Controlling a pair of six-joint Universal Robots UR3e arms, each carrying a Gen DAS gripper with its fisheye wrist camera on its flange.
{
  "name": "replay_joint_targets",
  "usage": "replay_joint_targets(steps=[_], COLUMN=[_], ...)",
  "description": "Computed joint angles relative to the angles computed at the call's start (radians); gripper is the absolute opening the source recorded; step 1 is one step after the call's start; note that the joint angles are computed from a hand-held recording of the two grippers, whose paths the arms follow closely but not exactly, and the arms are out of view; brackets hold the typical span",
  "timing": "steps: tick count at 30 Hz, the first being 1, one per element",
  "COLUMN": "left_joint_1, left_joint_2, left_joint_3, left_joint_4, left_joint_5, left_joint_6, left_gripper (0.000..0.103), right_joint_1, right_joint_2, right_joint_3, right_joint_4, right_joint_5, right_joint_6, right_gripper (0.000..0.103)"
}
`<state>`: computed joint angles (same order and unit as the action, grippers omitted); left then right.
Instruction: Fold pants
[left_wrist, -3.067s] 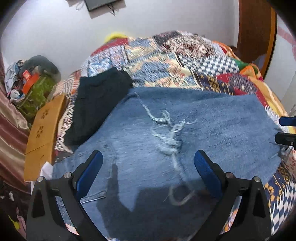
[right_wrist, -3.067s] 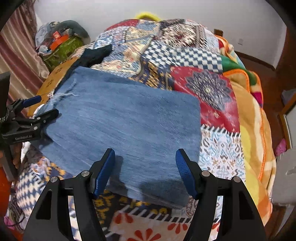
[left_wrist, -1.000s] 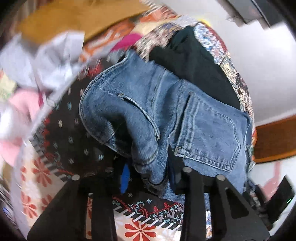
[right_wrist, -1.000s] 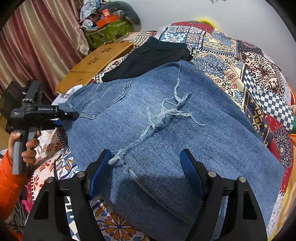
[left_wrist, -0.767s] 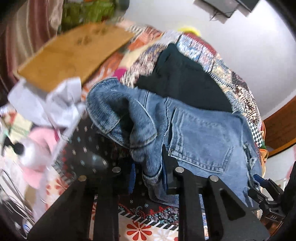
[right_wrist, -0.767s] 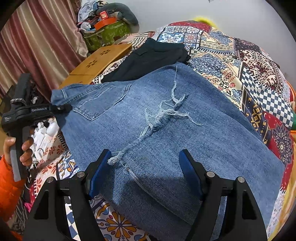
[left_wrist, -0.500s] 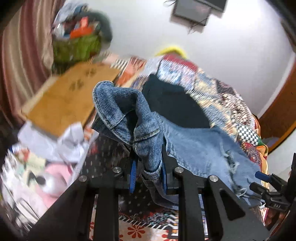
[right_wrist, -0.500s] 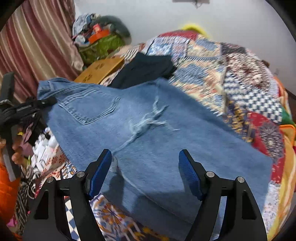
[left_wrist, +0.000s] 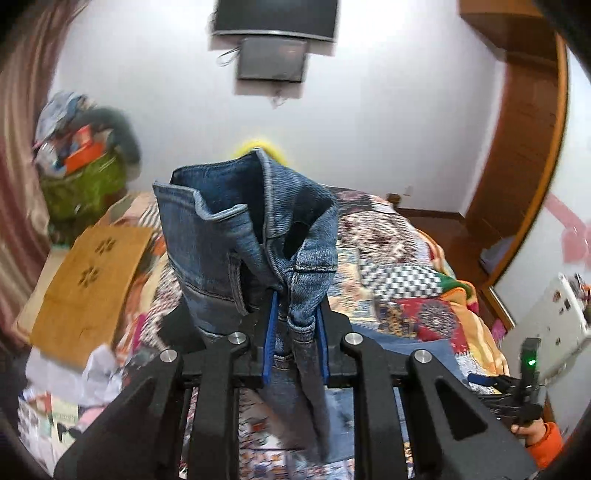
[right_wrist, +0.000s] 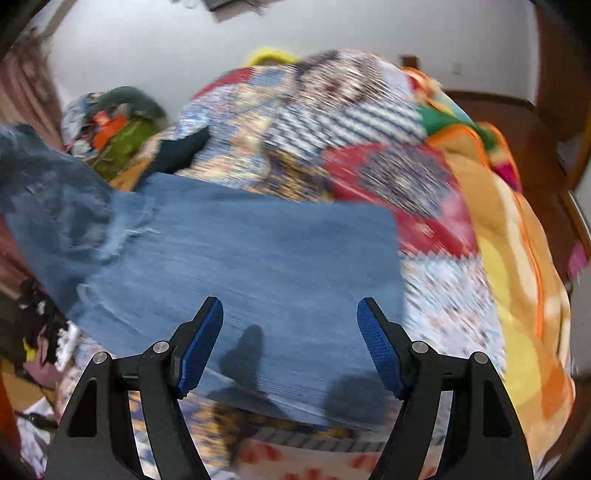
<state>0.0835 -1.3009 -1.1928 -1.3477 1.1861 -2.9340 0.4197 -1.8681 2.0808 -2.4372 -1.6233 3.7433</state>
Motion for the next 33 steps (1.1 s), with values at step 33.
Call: replay_joint_targets(steps=[33], left_joint_1=[-0.732], left_joint_2=[-0.62], left_joint_3=[0.38], left_joint_4=[-0.26], left_joint_5=[0.076], left_joint_6=[-0.035], left_gripper=[0.025], right_joint_1=[0.059], right_joint_2=[-0.428], right_joint_3=[0.294], right_joint_4=[0.101], right_joint_5=[-0.043], right_joint_6=[0.205], right_gripper=[0.072])
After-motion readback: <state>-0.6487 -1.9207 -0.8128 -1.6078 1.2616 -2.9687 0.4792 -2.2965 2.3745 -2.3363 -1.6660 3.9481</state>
